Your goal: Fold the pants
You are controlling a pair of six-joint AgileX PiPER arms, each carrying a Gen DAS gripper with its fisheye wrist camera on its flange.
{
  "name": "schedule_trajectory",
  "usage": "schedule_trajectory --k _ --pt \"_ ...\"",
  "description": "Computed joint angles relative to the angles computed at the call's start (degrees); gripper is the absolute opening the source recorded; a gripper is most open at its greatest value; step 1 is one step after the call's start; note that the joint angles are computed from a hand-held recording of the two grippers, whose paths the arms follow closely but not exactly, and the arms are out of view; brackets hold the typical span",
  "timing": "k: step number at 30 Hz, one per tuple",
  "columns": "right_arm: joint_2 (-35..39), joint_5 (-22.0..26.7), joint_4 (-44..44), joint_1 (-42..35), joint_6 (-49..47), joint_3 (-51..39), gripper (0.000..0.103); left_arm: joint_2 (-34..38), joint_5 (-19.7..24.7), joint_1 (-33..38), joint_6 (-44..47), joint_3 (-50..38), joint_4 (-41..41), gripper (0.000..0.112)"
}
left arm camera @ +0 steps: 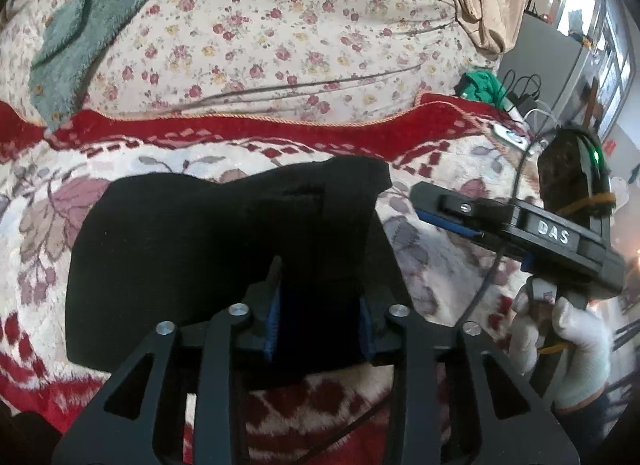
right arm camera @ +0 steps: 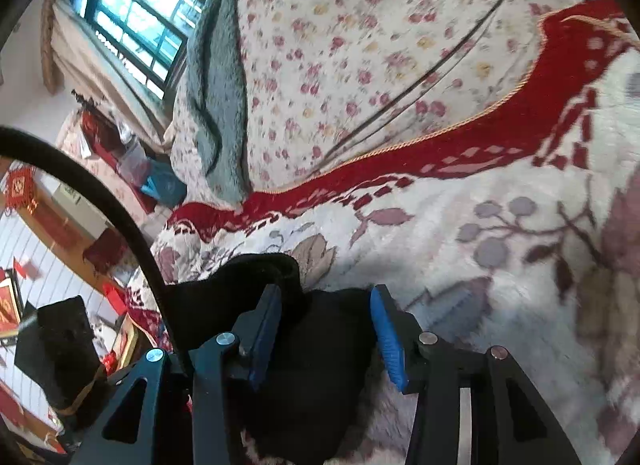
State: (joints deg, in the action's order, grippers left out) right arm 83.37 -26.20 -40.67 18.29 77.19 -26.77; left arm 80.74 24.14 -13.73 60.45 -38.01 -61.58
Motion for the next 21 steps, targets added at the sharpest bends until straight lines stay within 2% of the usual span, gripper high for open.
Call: schedule_trajectory --k 2,6,10,12,14,17,21 --pt "-2.65 0.13 -0.82 0.29 1.12 1.41 0.049 -1.17 4.91 3.67 1.75 0.11 -0.99 0.042" --pt "-6.12 -0.05 -2.55 1.60 3.85 3.43 0.052 -4.25 13.03 10.39 3.44 0.54 -0.58 0.043" --pt "-6.03 -0.86 -0.25 3.36 3.65 4.02 0.052 -7.95 14.64 14.76 5.60 2.00 -0.69 0.043" --pt "-4.51 -3.81 0.26 3.45 4.71 4.10 0.053 -8.81 14.52 16.86 6.14 2.06 -0.55 0.043" --pt "-3.60 -4.66 -0.41 3.92 5.74 3.28 0.053 -8.70 15.02 18.80 7.19 1.79 -1.13 0.043" --pt "-3.63 1.14 4.87 7.72 1.41 0.89 0.057 -7.35 15.79 21.68 7.58 0.75 -1.04 0.043" --pt "-1.52 2.02 4.17 8.01 2.36 -0.57 0.067 -4.33 14.29 23.28 9.08 0.14 -1.80 0.043"
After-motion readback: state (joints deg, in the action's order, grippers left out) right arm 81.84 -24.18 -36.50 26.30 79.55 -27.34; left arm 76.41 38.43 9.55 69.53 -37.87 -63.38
